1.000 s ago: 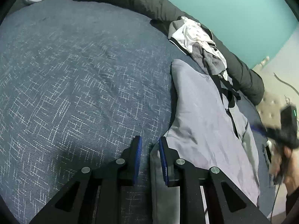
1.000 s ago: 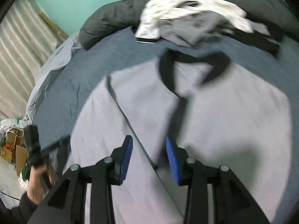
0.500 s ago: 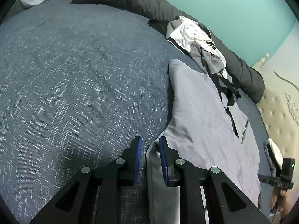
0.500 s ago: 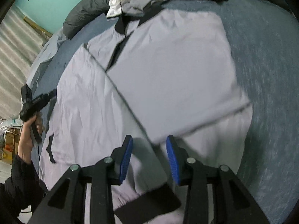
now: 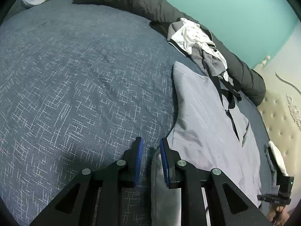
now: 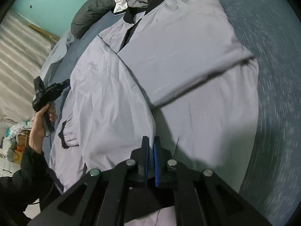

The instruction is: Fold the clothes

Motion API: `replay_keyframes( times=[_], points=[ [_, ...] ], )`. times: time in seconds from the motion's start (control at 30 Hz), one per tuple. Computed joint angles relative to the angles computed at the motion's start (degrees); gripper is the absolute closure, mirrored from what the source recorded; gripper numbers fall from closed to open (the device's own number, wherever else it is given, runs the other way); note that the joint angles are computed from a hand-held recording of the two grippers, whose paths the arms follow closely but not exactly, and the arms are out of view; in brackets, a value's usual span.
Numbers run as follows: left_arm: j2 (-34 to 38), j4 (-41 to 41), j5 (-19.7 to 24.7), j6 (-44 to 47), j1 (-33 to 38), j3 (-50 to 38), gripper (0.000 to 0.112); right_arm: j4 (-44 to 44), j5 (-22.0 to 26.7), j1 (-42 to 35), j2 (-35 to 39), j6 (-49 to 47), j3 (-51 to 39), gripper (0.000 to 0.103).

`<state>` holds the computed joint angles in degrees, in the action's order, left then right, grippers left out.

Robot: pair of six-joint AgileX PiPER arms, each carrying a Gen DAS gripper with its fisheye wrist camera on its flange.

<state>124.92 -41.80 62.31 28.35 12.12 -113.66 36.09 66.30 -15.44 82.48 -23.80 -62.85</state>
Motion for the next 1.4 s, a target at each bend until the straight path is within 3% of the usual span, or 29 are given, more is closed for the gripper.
replay_keyframes(
  times=[0.1,0.2,0.3,0.4,0.47,0.57,0.73,0.9,0.93,1.03,1.27,1.4],
  points=[
    [0.3,-1.5,0.6,0.4,0.2,-0.2,0.092,0.0,-1.0,0.6,-0.3,0.5,0.9,0.099],
    [0.6,-3.6,1.3,1.0,0.4,-0.2,0.077,0.6,-1.5,-0.6,-0.7,-0.2,2.1,0.099],
    [2.4,-4.7,3.4,0.8,0.3,-2.1,0.076,1.7,-1.9,-0.8,-0.5,-0.7,2.3,0.099],
    [3.9,-5.4,4.6,1.1,0.1,-3.2,0.078,1.8,-1.7,-1.2,-0.3,-1.4,2.1,0.099],
    [4.5,-6.0,5.0,1.2,0.0,-3.2,0.096,2.2,-1.5,-1.7,-0.2,-1.9,2.2,0.099],
    [3.3,-7.6,4.2,2.7,0.6,-1.6,0.102,2.5,-2.2,-1.1,0.2,-1.6,2.3,0.099],
    [0.2,-8.1,0.8,3.6,1.1,2.4,0.104,1.7,-2.5,0.2,0.8,-1.1,1.8,0.099],
    [3.4,-7.8,2.1,-1.2,1.6,0.1,0.104,0.4,-2.6,0.4,1.5,-0.4,0.9,0.099],
    [3.9,-7.4,2.0,-2.2,1.8,-0.4,0.112,0.1,-2.6,0.3,1.5,-0.2,1.0,0.099],
    [5.0,-7.3,1.9,-4.3,3.2,-1.6,0.112,0.5,-2.7,-0.2,1.1,-0.6,1.8,0.099],
    [0.2,-10.5,-0.4,2.8,1.8,1.0,0.112,1.1,-3.6,-0.6,-0.5,-1.1,3.2,0.097],
    [-1.5,-8.1,-0.3,6.2,-2.1,2.0,0.112,0.8,-3.8,-0.3,-0.8,-0.8,3.3,0.097]
  ],
)
